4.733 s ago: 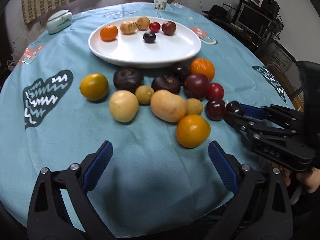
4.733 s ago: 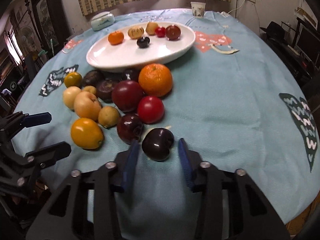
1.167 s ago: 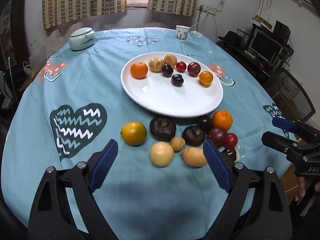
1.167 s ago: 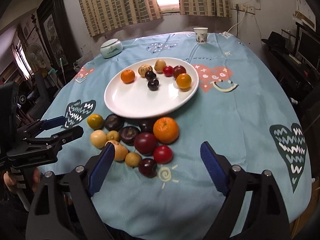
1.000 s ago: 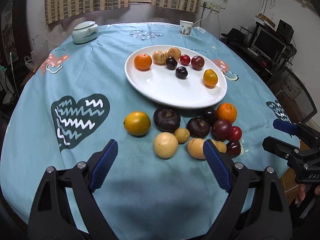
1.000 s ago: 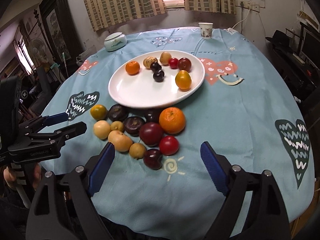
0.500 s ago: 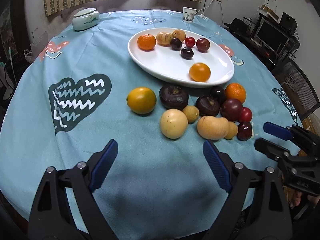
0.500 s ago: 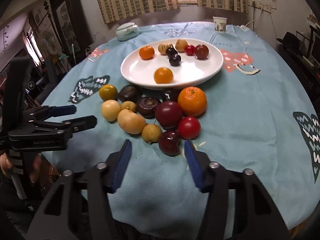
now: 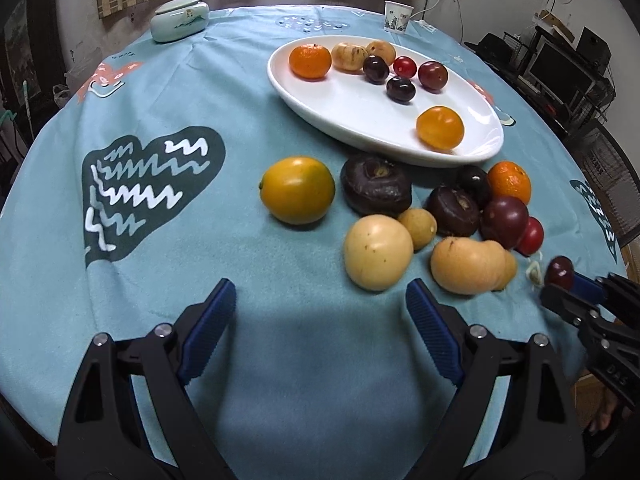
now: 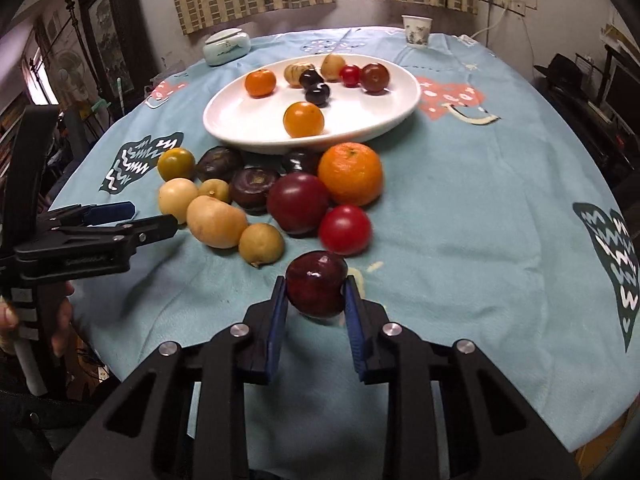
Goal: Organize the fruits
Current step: 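Grasp a pale yellow pear with the left tool while the right tool grasps a red apple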
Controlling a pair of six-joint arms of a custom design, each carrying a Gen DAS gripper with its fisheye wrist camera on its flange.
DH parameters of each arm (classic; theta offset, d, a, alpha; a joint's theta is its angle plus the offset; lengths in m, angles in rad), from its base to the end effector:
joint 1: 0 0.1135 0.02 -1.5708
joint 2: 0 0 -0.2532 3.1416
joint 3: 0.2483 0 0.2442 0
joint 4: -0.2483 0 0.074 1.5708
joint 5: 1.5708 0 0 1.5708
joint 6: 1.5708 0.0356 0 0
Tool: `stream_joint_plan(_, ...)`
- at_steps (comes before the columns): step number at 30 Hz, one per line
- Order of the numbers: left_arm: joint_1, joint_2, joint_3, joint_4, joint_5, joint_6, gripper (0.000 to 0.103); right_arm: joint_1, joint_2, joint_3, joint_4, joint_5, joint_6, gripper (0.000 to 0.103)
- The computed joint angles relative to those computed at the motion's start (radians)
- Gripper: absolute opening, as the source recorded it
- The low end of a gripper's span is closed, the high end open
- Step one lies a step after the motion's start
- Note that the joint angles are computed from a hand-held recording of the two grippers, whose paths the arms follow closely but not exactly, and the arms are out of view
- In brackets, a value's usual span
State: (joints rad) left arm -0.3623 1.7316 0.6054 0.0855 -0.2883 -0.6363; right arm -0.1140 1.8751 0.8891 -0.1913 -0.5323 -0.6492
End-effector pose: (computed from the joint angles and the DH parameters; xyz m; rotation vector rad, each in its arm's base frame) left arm 0.2572 -0.0867 0.0823 -0.4465 2.5053 -0.0064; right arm 0.3167 -0.0181 0.0941 -0.8074 2.4211 0.4556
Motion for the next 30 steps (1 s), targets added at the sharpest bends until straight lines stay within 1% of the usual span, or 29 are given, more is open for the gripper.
stream_joint_plan(2,-0.006,0.036,0.029,0.000,-0.012,0.005,0.087,-0.012,0.015,0.015,-0.019,-0.005,-0.001,0.029)
stream_joint_plan(4,-0.017,0.067,0.054,0.009,-0.043,0.017,0.079,-0.017,0.031,0.030,-0.039,-0.013,-0.005,0.029)
stream_joint_plan(5,-0.020,0.080,0.067,0.012,-0.053,0.025,0.077,-0.019,0.035,0.033,-0.043,-0.017,-0.008,0.029)
stream_joint_plan(6,-0.023,0.090,0.074,0.024,-0.061,0.034,0.069,-0.018,0.039,0.035,-0.046,-0.019,-0.010,0.029)
stream_joint_plan(7,-0.023,0.096,0.077,0.046,-0.062,0.045,0.055,-0.018,0.041,0.037,-0.048,-0.021,-0.011,0.029)
stream_joint_plan(9,-0.019,0.084,0.076,0.058,-0.042,0.049,0.036,-0.015,0.046,0.042,-0.054,-0.020,-0.010,0.029)
stream_joint_plan(12,-0.001,0.020,0.034,0.074,0.024,0.033,0.036,-0.021,0.033,0.040,-0.063,-0.033,-0.008,0.029)
stream_joint_plan(18,-0.035,-0.103,-0.023,0.015,0.013,0.000,0.036,-0.018,0.008,0.024,-0.065,-0.052,-0.007,0.029)
stream_joint_plan(22,-0.074,-0.167,-0.046,-0.015,-0.023,-0.007,0.037,-0.018,-0.015,0.008,-0.065,-0.059,-0.010,0.029)
stream_joint_plan(30,-0.112,-0.207,-0.043,-0.060,-0.048,-0.007,0.037,-0.024,-0.040,-0.002,-0.074,-0.081,-0.012,0.029)
